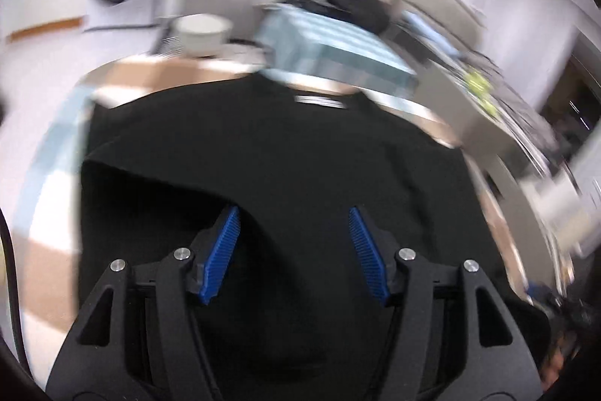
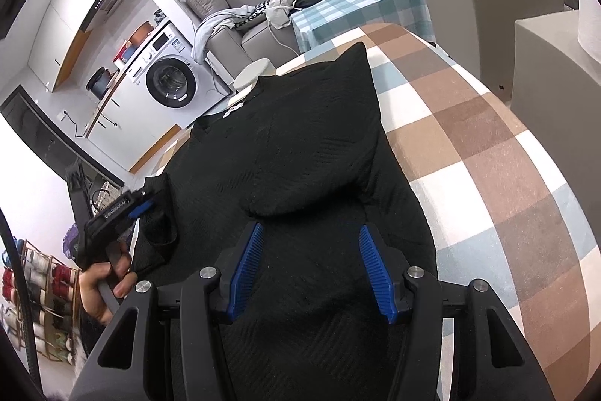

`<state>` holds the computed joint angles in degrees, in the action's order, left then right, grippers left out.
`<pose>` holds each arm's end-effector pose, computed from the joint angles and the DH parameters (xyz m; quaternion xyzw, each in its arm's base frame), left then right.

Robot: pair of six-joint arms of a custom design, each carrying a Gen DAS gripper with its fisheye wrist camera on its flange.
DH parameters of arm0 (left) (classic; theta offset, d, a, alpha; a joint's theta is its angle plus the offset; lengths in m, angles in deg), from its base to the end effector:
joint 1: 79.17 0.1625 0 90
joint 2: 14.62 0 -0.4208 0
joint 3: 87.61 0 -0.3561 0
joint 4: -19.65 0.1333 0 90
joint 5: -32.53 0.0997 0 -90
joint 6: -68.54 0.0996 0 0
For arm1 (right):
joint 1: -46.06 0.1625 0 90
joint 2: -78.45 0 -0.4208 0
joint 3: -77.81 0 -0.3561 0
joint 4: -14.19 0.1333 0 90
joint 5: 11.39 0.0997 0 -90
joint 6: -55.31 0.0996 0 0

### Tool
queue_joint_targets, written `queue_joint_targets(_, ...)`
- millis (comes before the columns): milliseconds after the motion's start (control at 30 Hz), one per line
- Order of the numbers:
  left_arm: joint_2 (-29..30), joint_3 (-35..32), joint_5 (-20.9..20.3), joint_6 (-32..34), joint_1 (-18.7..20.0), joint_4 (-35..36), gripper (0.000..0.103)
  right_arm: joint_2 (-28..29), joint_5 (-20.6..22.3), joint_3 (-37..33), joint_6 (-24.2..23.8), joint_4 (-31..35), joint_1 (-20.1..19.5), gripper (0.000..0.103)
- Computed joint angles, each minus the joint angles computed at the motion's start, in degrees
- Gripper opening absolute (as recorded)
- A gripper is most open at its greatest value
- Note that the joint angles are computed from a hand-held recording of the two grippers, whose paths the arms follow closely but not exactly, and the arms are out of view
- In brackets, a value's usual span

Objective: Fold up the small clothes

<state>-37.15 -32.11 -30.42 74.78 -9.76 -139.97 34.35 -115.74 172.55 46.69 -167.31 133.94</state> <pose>-0.1213 -0.8308 0.1183 0.1426 0.9148 -0.3310 0.1821 0.0839 -0.6701 0.1723 0.0092 -0.9307 0.3339 0.1489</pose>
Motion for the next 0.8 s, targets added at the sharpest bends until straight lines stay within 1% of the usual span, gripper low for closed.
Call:
queue_joint_targets(33,-0.3,0.9,-0.8,1.8,-0.6,-0.8,0.058,-0.1,-0.1,0.1,-0.1,-0.2,0.1,0.055)
queue_joint_targets(67,-1.3,3.3,-1.6,3.9,-1.2,-3.3,0.058,-0.2,-0.3,0.2,-0.1,-0.5,0.1,0.055)
queue_joint_targets(100,-2.2,5.3,-1.6,4.9,-1.6,-5.3,0.058,-0.2,-0.4,0.4,-0.1,-0.7,0.2,0.055)
queue_joint_targets(133,-3.4,7.6,-1.2,5.1,-1.9,-6.8,0.061,-0.3,-0.4,0.6,-0.2,-0.9,0.2,0.055)
queue_joint_targets(233,-7.4,14.7,1.6,3.3,-2.1,-10.6,0.064,-0.3,-0.3,0.8,-0.8,-1.3,0.2,0.056)
queue_joint_targets(267,-8.6,17.0,3.3,3.1,-2.1,-12.0,0.065,-0.1,-0.4,0.6,-1.0,-1.2,0.2,0.058)
queue_joint_targets(300,-10.2,20.1,6.0,2.2,-2.4,-13.1,0.068,0.1,-0.7,0.3,-0.9,-1.2,0.2,0.058)
queue_joint_targets(333,-10.5,20.8,7.2,1.6,-2.1,-13.6,0.068,0.6,-1.2,-0.4,-0.3,-1.2,0.3,0.058)
queue_joint_targets(400,-11.2,21.3,9.0,-1.9,-1.2,-11.8,0.068,1.0,-0.3,-1.3,0.4,-0.2,0.3,0.058)
queue_joint_targets(467,-10.4,18.5,10.0,-6.3,0.1,-7.3,0.068,1.2,0.3,-1.6,-0.2,0.2,0.7,0.058)
queue_joint_targets(533,-9.2,15.6,8.8,-8.1,1.5,-5.4,0.068,1.1,0.2,-1.3,-1.2,-0.1,1.1,0.058)
queue_joint_targets(600,-7.2,11.1,8.7,-10.5,2.7,-0.9,0.068,0.9,-0.4,-0.8,-1.4,-0.4,1.2,0.058)
queue_joint_targets(633,-6.1,8.7,8.2,-11.9,3.3,0.5,0.068,0.9,-0.8,-0.8,-1.1,-0.5,1.2,0.058)
queue_joint_targets(667,-5.3,7.5,8.0,-11.1,3.4,-0.6,0.069,0.8,-1.3,-0.6,-0.5,-0.4,1.1,0.058)
queue_joint_targets(700,-4.4,5.4,6.4,-10.5,3.6,0.2,0.069,0.6,-1.6,-0.5,-0.2,-0.4,1.0,0.058)
queue_joint_targets(733,-3.3,2.3,3.5,-10.4,3.8,3.1,0.068,0.6,-1.9,-0.4,0.0,-0.8,0.9,0.058)
queue_joint_targets(767,-2.3,-0.3,0.0,-9.9,4.1,5.5,0.069,0.4,-2.3,-0.1,0.2,-1.2,0.8,0.058)
queue_joint_targets(800,-1.5,-2.5,-4.7,-8.3,4.1,7.0,0.068,0.4,-2.5,0.0,0.2,-1.5,0.8,0.058)
